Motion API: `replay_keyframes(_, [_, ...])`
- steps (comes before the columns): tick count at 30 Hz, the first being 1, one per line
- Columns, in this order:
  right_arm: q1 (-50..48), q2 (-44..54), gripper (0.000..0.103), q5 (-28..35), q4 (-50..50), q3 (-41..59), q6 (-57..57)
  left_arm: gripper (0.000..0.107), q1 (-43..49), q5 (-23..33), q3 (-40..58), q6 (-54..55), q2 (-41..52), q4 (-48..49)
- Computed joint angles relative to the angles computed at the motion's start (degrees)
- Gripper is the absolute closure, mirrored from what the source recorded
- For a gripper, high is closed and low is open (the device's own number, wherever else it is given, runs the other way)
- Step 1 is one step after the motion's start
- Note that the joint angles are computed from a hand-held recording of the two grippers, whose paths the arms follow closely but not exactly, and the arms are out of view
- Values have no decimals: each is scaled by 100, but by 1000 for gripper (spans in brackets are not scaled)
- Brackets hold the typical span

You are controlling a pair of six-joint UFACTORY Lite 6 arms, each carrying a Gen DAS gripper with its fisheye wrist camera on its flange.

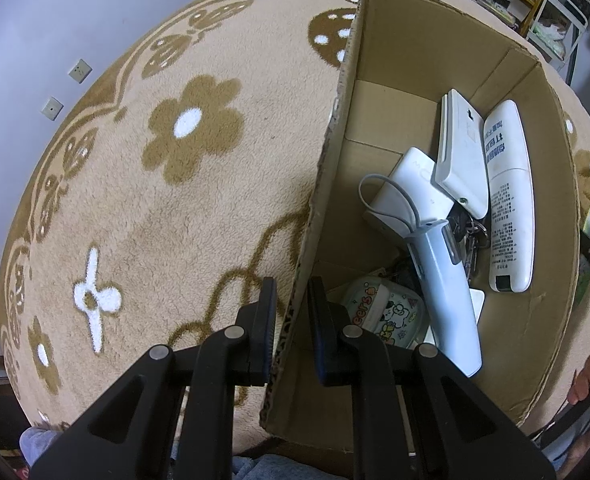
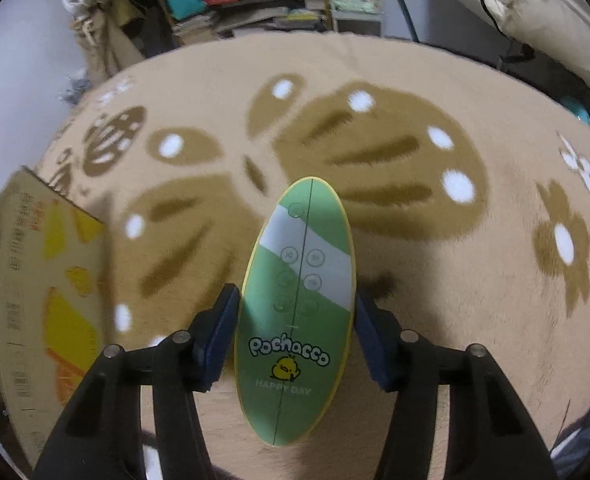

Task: Organize rigid objects
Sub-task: 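Return the right gripper and grasp the green Pochacco remote, then carry the green Pochacco remote into the box and open the right gripper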

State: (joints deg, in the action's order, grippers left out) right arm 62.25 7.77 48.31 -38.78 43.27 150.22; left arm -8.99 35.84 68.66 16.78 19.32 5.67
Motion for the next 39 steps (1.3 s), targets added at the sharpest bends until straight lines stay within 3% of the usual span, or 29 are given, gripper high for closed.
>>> replay_keyframes(9, [105, 126, 42, 1077, -476, 1373, -880, 92, -7, 13, 1, -6, -5, -22])
replay_keyframes(18, [170, 789, 42, 1687, -981, 2976, -1863, 92, 15, 42, 44, 35, 17, -57])
replay_keyframes(25, [94, 1355, 42, 1583, -1167, 3838, -2393, 92, 55, 101, 132, 93, 100, -131])
replay_keyframes(39, [-33, 2247, 43, 648, -1430, 4495, -2537, 92, 77, 33, 135, 101, 139, -74])
